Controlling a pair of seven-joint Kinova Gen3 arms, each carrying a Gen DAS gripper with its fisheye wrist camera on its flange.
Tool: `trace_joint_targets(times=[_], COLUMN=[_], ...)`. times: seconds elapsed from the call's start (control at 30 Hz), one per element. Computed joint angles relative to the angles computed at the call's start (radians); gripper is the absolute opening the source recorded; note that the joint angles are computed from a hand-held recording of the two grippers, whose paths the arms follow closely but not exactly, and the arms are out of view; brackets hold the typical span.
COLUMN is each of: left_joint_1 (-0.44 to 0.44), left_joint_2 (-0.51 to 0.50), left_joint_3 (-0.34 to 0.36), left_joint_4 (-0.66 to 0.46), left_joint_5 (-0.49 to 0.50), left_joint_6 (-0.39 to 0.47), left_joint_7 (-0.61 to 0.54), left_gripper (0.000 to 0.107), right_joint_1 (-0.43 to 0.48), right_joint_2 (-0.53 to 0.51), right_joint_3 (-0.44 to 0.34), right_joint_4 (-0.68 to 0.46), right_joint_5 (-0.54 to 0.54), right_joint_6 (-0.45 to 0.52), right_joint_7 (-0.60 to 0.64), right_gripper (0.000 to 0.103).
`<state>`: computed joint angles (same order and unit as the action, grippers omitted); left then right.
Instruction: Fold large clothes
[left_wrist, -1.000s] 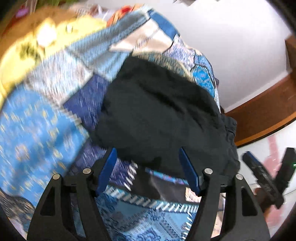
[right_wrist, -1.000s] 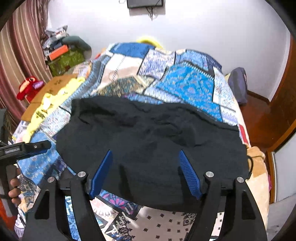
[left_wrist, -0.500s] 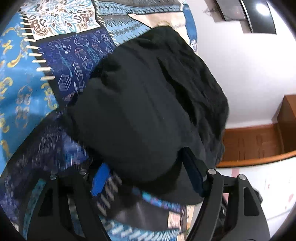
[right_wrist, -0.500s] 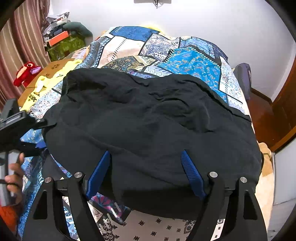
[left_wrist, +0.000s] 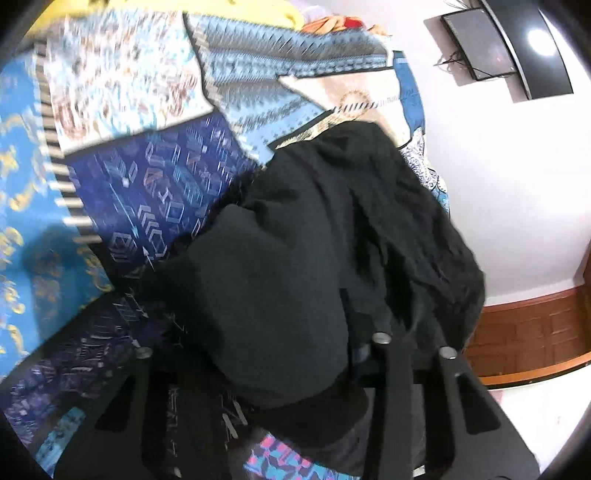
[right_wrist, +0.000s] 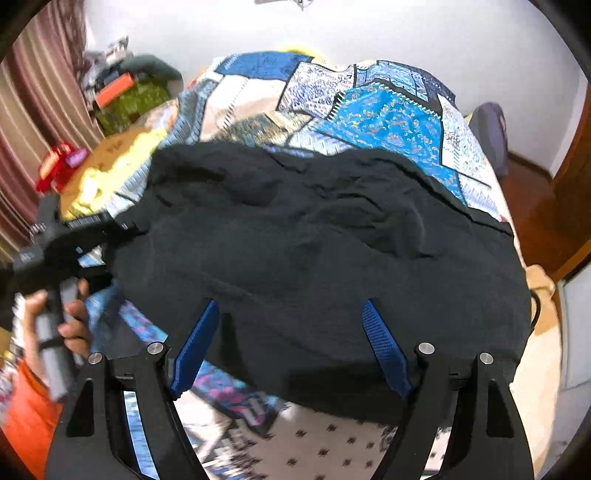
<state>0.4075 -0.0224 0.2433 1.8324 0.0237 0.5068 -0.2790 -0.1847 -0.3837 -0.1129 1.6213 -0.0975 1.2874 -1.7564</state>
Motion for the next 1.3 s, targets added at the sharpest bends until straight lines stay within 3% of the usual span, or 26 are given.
trace_joint_targets(times=[0.23,0.4,0.57,0.73,0.8,0.87,1.03,1.2,1.3], left_joint_1=[-0.211,-0.209,-0.079,-0.037,-0.004,0.037,0.145,0.313,0.428], left_joint_2=[-0.121,-0.197,-0.188,-0.145,-0.108,-0.078,0.048,0.176,0.255], left_joint_3=[0.289,0.351,0.367,0.43,0.459,0.486,0.547,0.549,0.532], left_joint_4=[-0.145,-0.231,-0.277,-0.294,-0.319,-0.348,-0.445,-0.565,-0.646], left_joint_5=[-0.285,-0.488,-0.676,-0.753,-0.822,-0.894,-1.083,-1.24,-1.333], left_joint_6=[0.244,0.415,0.589,0.705,0.765,0.819,0.971,1.118,1.182], left_joint_7=[0.169,0.246,0.306,0.308,0.307,0.291,0.218,0.137,0.064], left_gripper=[0.029,0.029,0.028,0.028,0.028,0.028,0.028,0.028,0.028], right_joint_1=[0.018,-0.031,-0.148,-0.184,-0.198,-0.224,-0.151,-0.034,0.006], right_joint_2=[0.008,0.075,0.146,0.206,0.206,0.184,0.036,-0.066,-0.084], right_joint_3=[-0.083,-0.149,-0.089,-0.201,-0.173,-0.085,0.009,0.007,0.065], right_joint_4=[-0.096,-0.094,-0.054,-0.057,-0.07,-0.064,-0.016,0.019,0.087], right_joint_5=[0.05,0.059,-0.038,0.078,0.064,-0.008,-0.115,-0.002,-0.011], right_joint_6=[0.003,-0.043,-0.099,-0.097,-0.079,-0.076,-0.069,0.022,0.038], right_joint_7=[-0.09,-0.164,-0.163,-0.197,-0.179,-0.13,-0.067,-0.067,-0.054], right_gripper=[0.077,0.077,0.079,0.084,0.084,0.081,0.082,0.082,0.082])
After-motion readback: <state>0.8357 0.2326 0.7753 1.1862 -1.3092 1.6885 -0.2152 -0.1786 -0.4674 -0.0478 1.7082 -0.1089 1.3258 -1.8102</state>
